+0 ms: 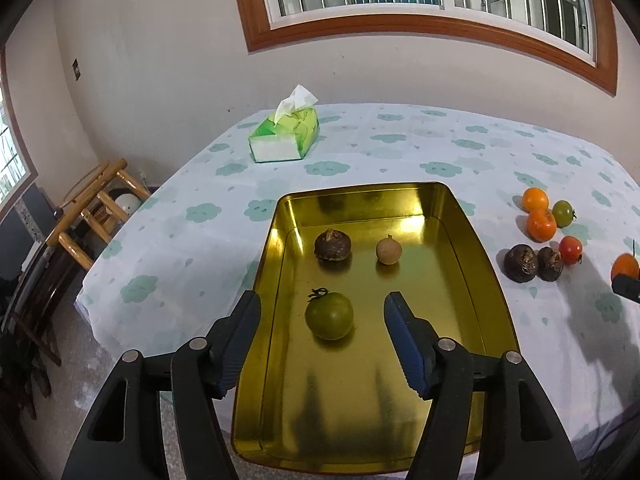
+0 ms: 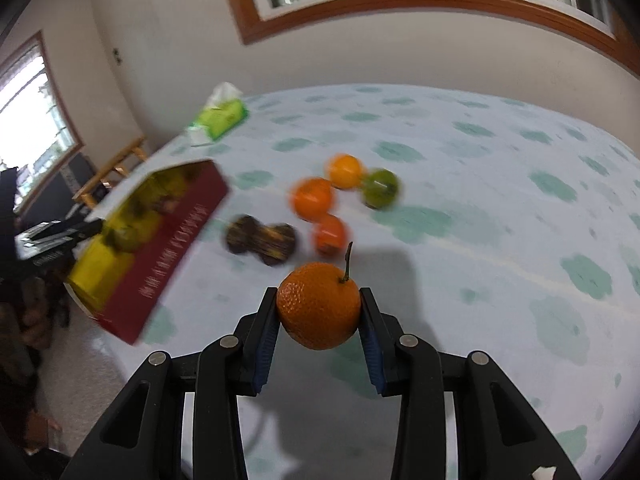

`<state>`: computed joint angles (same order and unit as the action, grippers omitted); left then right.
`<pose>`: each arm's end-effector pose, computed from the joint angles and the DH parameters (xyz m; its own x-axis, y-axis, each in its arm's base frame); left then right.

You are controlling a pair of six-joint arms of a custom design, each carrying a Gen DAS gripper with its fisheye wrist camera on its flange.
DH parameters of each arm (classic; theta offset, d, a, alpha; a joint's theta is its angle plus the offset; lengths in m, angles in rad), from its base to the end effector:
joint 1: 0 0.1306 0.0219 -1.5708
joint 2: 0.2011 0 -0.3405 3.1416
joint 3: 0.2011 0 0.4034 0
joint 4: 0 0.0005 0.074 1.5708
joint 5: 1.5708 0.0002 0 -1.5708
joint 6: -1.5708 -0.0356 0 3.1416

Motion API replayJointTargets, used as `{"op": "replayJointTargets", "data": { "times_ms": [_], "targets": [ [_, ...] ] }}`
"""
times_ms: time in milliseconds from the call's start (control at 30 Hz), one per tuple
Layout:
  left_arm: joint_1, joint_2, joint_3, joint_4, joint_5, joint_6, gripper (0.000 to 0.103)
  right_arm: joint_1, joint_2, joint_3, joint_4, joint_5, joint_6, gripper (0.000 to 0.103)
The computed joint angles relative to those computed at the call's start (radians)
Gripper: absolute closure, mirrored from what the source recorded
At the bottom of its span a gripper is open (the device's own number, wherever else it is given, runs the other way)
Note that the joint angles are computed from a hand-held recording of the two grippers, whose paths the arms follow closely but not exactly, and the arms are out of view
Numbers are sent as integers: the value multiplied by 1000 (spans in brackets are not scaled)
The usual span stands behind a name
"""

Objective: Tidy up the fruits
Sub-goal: 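Carry the tangerine into the gold tray and open the right tool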

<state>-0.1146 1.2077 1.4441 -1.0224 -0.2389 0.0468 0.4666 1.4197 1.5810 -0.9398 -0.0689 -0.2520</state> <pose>0.4338 -0.0420 0.4841 -0.6996 0.0348 -0.7137 -0.0878 0.9871 0.1342 0.4590 0.2334 0.4584 -0.7302 -0.0892 -0.6774 -0.3206 0.9203 0.2243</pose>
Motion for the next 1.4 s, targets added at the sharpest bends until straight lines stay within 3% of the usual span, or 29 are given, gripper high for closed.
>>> {"op": "replayJointTargets", "data": {
  "times_ms": [233, 600, 1400],
  "targets": [
    [18, -19, -19, 1, -5, -4, 38, 95, 106, 188, -27, -60, 51, 68],
    [57, -63, -64, 26, -8, -23, 34, 170, 370, 524, -148, -117, 104, 68],
    [78, -98, -103, 56, -3, -55, 32, 216, 811, 1158, -479, -83, 97, 68]
  ]
}}
